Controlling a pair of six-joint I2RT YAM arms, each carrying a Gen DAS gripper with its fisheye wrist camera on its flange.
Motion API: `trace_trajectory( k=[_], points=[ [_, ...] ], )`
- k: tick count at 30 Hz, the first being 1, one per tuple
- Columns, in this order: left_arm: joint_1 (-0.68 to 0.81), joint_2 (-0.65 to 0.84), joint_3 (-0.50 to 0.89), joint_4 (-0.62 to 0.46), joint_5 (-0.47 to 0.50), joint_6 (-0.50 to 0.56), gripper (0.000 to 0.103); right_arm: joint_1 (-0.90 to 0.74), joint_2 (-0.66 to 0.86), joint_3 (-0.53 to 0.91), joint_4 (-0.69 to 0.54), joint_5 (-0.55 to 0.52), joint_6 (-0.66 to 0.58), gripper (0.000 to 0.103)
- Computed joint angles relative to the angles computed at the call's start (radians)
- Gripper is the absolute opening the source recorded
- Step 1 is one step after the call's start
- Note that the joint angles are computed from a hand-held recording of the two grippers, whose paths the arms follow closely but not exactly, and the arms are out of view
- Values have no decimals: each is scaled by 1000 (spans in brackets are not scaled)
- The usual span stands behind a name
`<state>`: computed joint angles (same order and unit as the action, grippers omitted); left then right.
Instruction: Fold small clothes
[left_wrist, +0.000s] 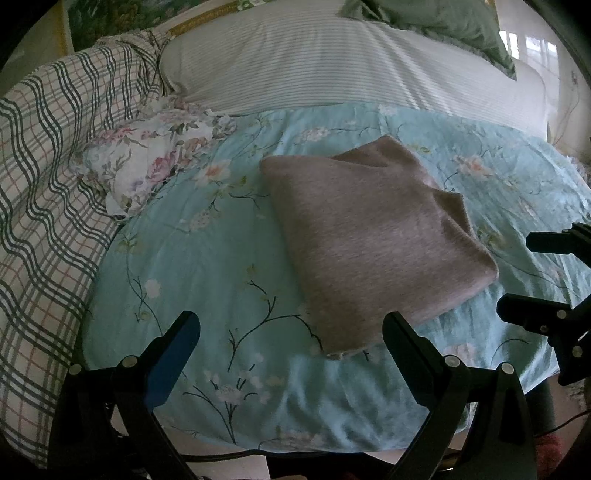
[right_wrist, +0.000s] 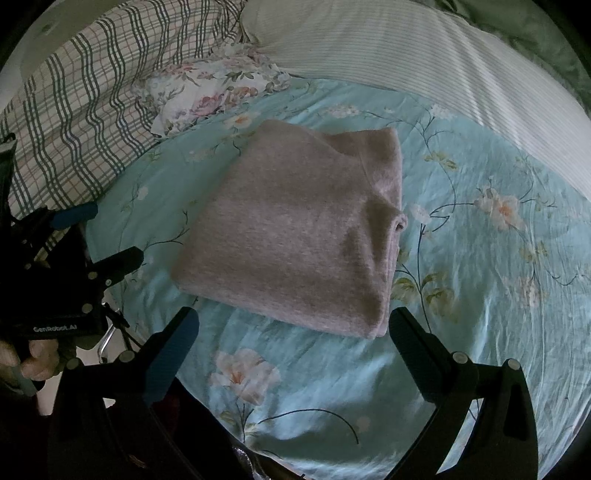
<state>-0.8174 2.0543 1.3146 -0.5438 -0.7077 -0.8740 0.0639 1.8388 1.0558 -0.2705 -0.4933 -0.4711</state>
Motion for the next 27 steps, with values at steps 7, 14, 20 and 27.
trace_trajectory(
  k=[7,14,20,27],
  points=[
    [-7,5,14,-17,-7,-16,99,7,-19,-10,-1,3,8,103],
    [-11,6,21,-25,-14,-20,99,14,-30,-18,1,8,15,103],
    [-10,3,17,-20,-14,-16,99,18,-36,-24,3,10,20,103],
    [-17,13,35,-33,-17,-29,99,19,-38,-27,7,13,22,103]
  ],
)
